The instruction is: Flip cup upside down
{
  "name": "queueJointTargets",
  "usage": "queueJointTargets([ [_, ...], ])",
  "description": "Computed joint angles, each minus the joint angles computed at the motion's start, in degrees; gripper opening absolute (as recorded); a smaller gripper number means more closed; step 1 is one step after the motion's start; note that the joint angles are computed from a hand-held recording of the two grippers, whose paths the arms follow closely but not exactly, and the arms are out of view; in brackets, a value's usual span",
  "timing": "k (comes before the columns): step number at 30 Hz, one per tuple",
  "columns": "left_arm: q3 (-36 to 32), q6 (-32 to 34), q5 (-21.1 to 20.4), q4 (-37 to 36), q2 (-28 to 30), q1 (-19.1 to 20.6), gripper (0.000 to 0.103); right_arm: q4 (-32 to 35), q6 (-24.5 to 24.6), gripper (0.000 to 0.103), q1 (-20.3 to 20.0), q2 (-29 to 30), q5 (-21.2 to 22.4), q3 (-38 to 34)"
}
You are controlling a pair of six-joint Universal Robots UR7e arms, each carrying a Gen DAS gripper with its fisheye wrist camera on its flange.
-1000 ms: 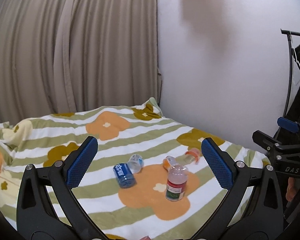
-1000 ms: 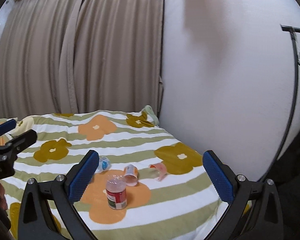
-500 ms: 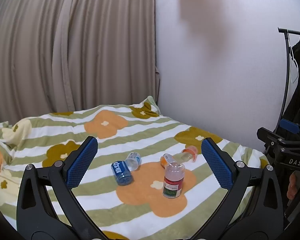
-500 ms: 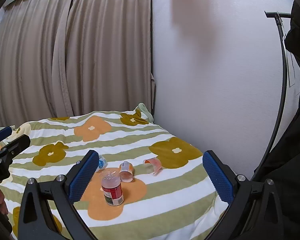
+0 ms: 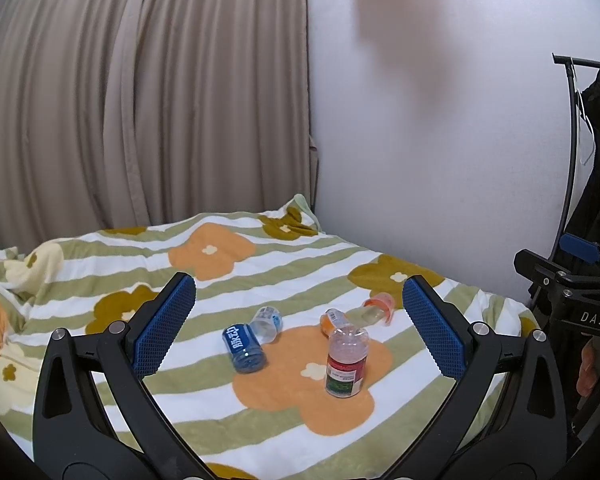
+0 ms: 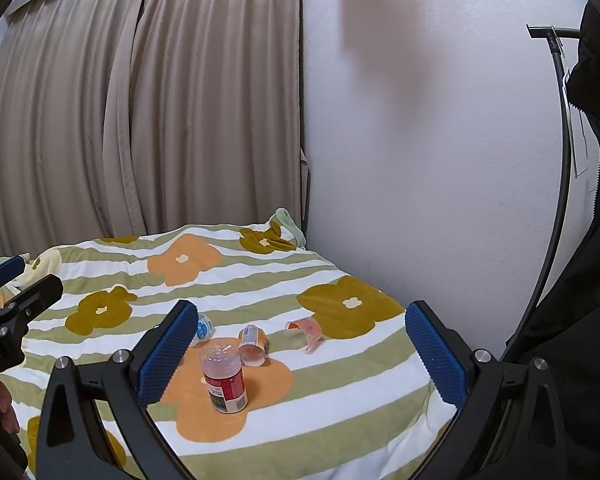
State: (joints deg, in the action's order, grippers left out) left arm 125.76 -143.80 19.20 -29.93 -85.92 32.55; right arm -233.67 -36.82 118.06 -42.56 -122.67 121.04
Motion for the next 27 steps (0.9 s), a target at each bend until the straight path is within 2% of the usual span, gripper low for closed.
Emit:
queueJointTargets([
  [27,-0.9,1.3,0.4,-1.1,1.2,0.4,0.103,0.7,-0.4,0.103,-0.4,-0.9,0.0,0.1],
])
